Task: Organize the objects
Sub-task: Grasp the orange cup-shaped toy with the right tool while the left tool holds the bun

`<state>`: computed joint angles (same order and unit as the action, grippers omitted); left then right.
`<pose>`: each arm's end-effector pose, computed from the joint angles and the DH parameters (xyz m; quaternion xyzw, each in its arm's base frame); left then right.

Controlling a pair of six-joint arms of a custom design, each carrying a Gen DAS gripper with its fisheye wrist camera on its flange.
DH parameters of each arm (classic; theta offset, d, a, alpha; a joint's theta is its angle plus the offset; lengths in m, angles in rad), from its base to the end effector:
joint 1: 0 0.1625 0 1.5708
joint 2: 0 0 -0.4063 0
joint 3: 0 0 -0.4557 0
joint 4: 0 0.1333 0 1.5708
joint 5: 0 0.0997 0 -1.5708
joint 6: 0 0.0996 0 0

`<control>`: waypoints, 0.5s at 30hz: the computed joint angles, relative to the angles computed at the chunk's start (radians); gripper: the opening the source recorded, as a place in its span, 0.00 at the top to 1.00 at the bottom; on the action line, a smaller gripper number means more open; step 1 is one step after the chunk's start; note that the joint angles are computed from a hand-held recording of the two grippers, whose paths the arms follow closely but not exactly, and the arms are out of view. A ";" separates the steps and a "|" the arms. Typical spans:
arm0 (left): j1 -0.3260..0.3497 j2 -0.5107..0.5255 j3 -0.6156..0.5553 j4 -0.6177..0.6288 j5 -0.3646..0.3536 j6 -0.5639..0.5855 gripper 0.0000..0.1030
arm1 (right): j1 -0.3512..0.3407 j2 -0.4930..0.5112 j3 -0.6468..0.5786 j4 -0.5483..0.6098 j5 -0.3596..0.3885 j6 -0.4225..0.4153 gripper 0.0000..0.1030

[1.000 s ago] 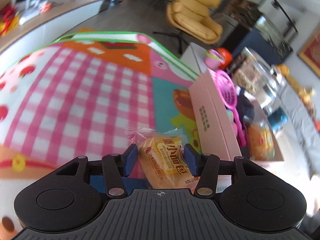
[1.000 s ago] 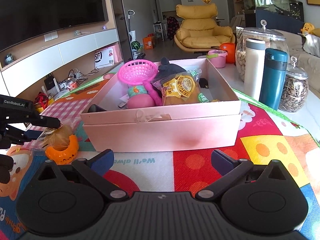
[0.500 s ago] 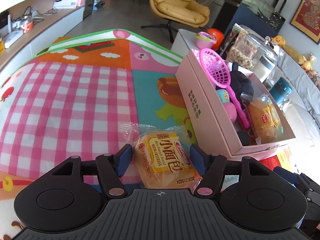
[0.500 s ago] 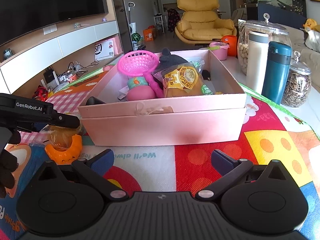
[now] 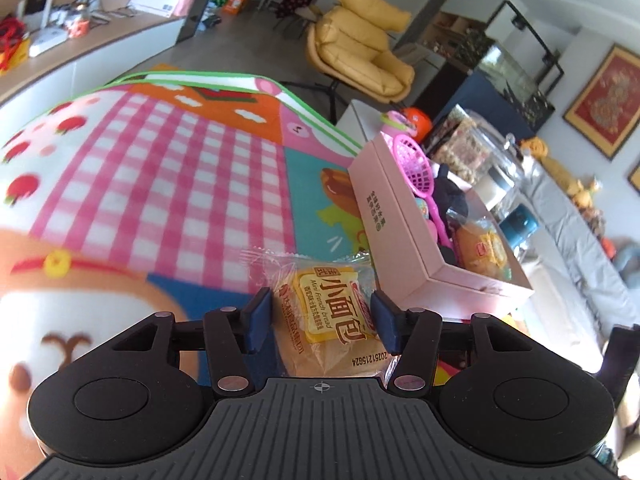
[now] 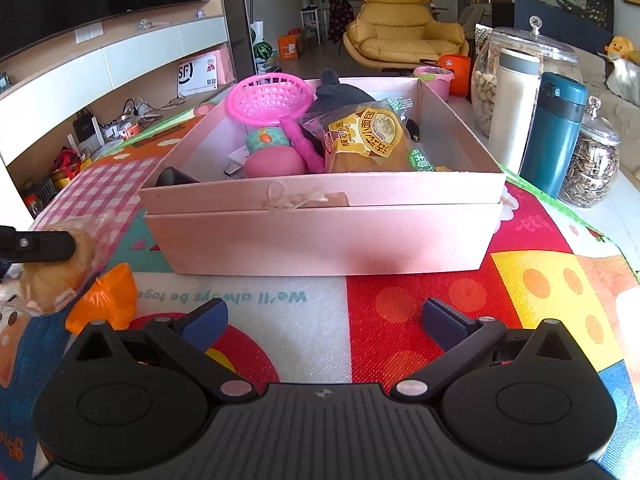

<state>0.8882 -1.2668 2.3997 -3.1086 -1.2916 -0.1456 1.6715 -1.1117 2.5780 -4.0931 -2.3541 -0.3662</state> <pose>-0.1555 -0.4461 0.0887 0.2304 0.9427 -0.2371 0.0447 0.0967 -0.3300 0.1255 -0.0024 -0.8212 0.4179 0.3885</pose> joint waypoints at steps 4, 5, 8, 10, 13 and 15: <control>-0.024 -0.054 0.070 -0.050 0.037 -0.032 0.44 | 0.007 0.016 -0.008 -0.014 -0.019 -0.015 0.00; -0.035 -0.056 0.086 -0.080 0.054 -0.026 0.44 | 0.008 0.018 -0.008 -0.017 -0.020 -0.017 0.00; -0.071 -0.061 0.131 -0.138 0.120 -0.013 0.44 | 0.012 0.026 -0.010 -0.029 -0.026 -0.024 0.00; -0.080 -0.085 0.152 -0.130 0.119 -0.014 0.44 | 0.008 0.022 -0.002 -0.037 -0.014 -0.024 0.00; -0.097 -0.120 0.168 -0.094 0.140 -0.003 0.44 | 0.008 0.023 0.004 -0.054 -0.008 -0.021 0.00; -0.114 -0.119 0.171 -0.095 0.176 0.007 0.44 | 0.011 0.028 -0.004 -0.046 -0.018 -0.024 0.00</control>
